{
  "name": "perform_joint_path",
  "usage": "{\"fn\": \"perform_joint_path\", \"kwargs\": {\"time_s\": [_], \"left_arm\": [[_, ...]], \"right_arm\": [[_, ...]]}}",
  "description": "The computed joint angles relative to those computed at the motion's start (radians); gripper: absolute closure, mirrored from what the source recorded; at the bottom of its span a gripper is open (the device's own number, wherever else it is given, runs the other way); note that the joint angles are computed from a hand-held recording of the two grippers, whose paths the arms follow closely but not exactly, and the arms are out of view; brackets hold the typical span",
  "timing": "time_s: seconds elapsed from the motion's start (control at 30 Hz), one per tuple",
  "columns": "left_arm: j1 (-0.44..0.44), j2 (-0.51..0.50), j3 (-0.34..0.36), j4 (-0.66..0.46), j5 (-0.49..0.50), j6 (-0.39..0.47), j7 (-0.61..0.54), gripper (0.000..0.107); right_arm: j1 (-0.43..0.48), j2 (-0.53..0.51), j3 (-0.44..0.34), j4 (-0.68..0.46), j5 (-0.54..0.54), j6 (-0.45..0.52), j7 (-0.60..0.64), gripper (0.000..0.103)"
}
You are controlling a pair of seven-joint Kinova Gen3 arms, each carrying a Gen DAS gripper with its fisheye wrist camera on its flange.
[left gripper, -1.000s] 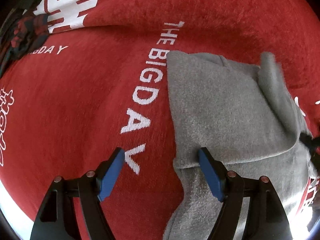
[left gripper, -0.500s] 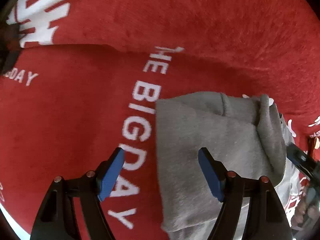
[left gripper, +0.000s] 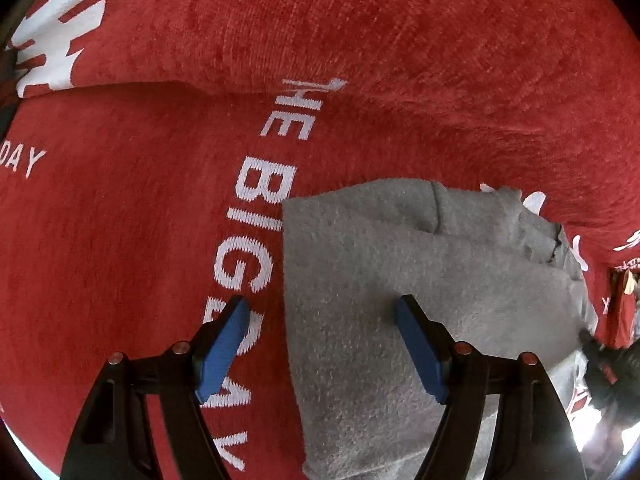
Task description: Fold small clothes
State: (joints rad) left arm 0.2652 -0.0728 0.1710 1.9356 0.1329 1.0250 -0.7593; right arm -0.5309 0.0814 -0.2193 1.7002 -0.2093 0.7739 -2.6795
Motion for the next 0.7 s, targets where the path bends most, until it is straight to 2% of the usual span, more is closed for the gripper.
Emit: {"fn": "perform_joint_path", "kwargs": {"time_s": [0.03, 0.1, 0.13, 0.23, 0.27, 0.33, 0.37, 0.4, 0.43, 0.47, 0.5, 0.53, 0.57, 0.6, 0.67, 0.7], "left_arm": [[-0.006, 0.003, -0.010, -0.002, 0.012, -0.002, -0.025, 0.031], [-0.023, -0.001, -0.033, -0.012, 0.035, 0.010, -0.079, 0.031], [-0.032, 0.003, -0.042, -0.014, 0.049, 0.009, -0.108, 0.031], [-0.064, 0.028, -0.067, -0.021, 0.091, 0.014, -0.184, 0.031], [-0.074, 0.029, -0.072, -0.019, 0.098, 0.013, -0.202, 0.032], [-0.090, 0.030, -0.078, -0.019, 0.099, 0.015, -0.236, 0.051], [-0.101, 0.026, -0.072, -0.020, 0.098, 0.019, -0.255, 0.056], [-0.103, 0.024, -0.086, -0.017, 0.113, 0.014, -0.290, 0.070], [-0.110, 0.022, -0.091, -0.018, 0.132, 0.014, -0.322, 0.078], [-0.117, 0.023, -0.095, -0.023, 0.137, 0.019, -0.346, 0.078], [-0.127, 0.018, -0.102, -0.026, 0.139, 0.029, -0.376, 0.088], [-0.132, 0.020, -0.103, -0.030, 0.143, 0.030, -0.396, 0.089], [-0.138, 0.018, -0.104, -0.037, 0.146, 0.038, -0.414, 0.089], [-0.145, 0.018, -0.109, -0.042, 0.150, 0.045, -0.437, 0.094], [-0.159, 0.010, -0.118, -0.052, 0.161, 0.070, -0.481, 0.096], [-0.167, 0.013, -0.124, -0.057, 0.167, 0.078, -0.505, 0.096]], "right_arm": [[0.019, -0.010, -0.014, 0.018, -0.024, -0.001, 0.002, 0.092], [0.082, -0.039, -0.094, 0.057, -0.105, -0.047, 0.054, 0.091], [0.095, -0.028, -0.140, 0.054, -0.146, -0.074, 0.092, 0.087], [0.092, 0.074, -0.279, 0.023, -0.268, -0.180, 0.175, 0.074], [0.077, 0.120, -0.325, 0.001, -0.308, -0.220, 0.199, 0.074], [0.069, 0.202, -0.397, -0.014, -0.390, -0.302, 0.279, 0.074], [0.038, 0.248, -0.405, -0.033, -0.430, -0.342, 0.313, 0.074], [-0.003, 0.287, -0.395, -0.051, -0.455, -0.383, 0.332, 0.074], [-0.049, 0.311, -0.366, -0.066, -0.463, -0.408, 0.334, 0.074], [-0.084, 0.327, -0.339, -0.081, -0.458, -0.416, 0.320, 0.074], [-0.128, 0.343, -0.300, -0.103, -0.439, -0.412, 0.290, 0.074], [-0.154, 0.348, -0.280, -0.106, -0.419, -0.424, 0.254, 0.074], [-0.162, 0.342, -0.278, -0.091, -0.402, -0.444, 0.221, 0.074], [-0.155, 0.348, -0.295, -0.088, -0.369, -0.459, 0.182, 0.077], [-0.131, 0.369, -0.348, -0.086, -0.298, -0.500, 0.102, 0.096], [-0.108, 0.376, -0.378, -0.093, -0.258, -0.508, 0.069, 0.096]]}}
